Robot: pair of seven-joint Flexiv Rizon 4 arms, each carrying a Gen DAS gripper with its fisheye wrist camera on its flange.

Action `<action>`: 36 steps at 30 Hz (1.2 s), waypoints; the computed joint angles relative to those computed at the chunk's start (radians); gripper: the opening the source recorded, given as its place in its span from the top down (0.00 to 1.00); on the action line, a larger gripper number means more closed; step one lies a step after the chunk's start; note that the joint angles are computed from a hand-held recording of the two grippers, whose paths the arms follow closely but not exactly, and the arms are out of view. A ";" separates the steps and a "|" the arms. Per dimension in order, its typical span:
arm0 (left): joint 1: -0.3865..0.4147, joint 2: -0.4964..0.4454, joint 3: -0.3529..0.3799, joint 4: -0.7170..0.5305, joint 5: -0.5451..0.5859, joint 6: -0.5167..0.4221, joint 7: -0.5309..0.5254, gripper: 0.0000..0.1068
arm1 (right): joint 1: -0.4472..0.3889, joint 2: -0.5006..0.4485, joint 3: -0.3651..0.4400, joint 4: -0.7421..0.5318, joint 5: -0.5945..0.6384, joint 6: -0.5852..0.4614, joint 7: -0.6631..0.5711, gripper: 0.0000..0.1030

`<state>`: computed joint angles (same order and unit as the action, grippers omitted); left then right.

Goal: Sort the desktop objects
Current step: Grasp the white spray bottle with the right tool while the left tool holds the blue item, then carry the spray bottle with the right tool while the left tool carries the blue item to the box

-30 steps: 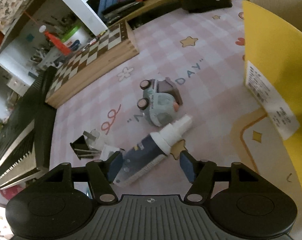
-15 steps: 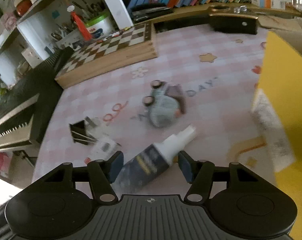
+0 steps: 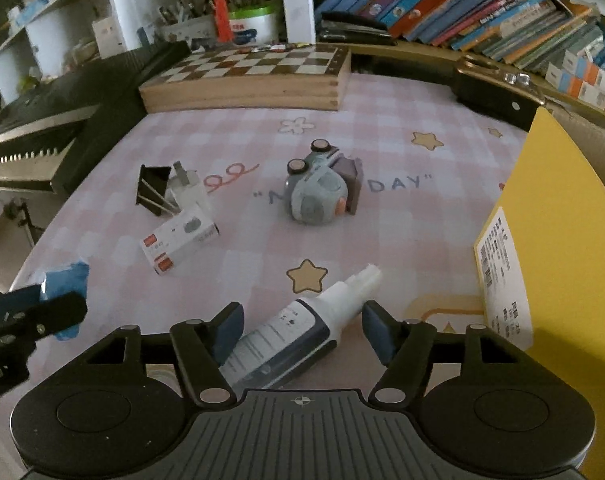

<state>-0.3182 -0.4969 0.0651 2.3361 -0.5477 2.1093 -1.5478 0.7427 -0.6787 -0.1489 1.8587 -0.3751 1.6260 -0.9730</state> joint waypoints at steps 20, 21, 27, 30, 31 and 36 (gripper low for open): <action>-0.017 0.029 -0.019 0.032 -0.022 0.046 -0.010 0.74 | -0.053 0.062 0.091 0.105 0.027 0.021 -0.146 0.57; -0.011 0.035 -0.024 0.039 -0.014 0.047 -0.017 0.74 | -0.015 0.065 0.049 0.121 0.022 0.037 -0.143 0.58; 0.045 0.077 -0.053 0.086 0.086 0.061 -0.080 0.74 | 0.040 0.072 -0.004 0.156 0.058 0.086 -0.154 0.68; 0.059 0.096 -0.055 0.107 0.127 0.084 -0.104 0.74 | 0.085 0.087 -0.048 0.173 0.101 0.110 -0.127 0.68; 0.064 0.104 -0.056 0.115 0.138 0.096 -0.114 0.74 | 0.125 0.092 -0.089 0.188 0.122 0.141 -0.125 0.68; 0.081 0.147 -0.062 0.157 0.182 0.150 -0.156 0.74 | 0.241 0.130 -0.185 0.235 0.246 0.235 -0.170 0.68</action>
<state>-0.2370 -0.3504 0.0034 2.4928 -0.3661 2.2592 -1.7040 0.9836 -0.5483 -0.3342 2.0941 -0.1292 1.8607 -1.1431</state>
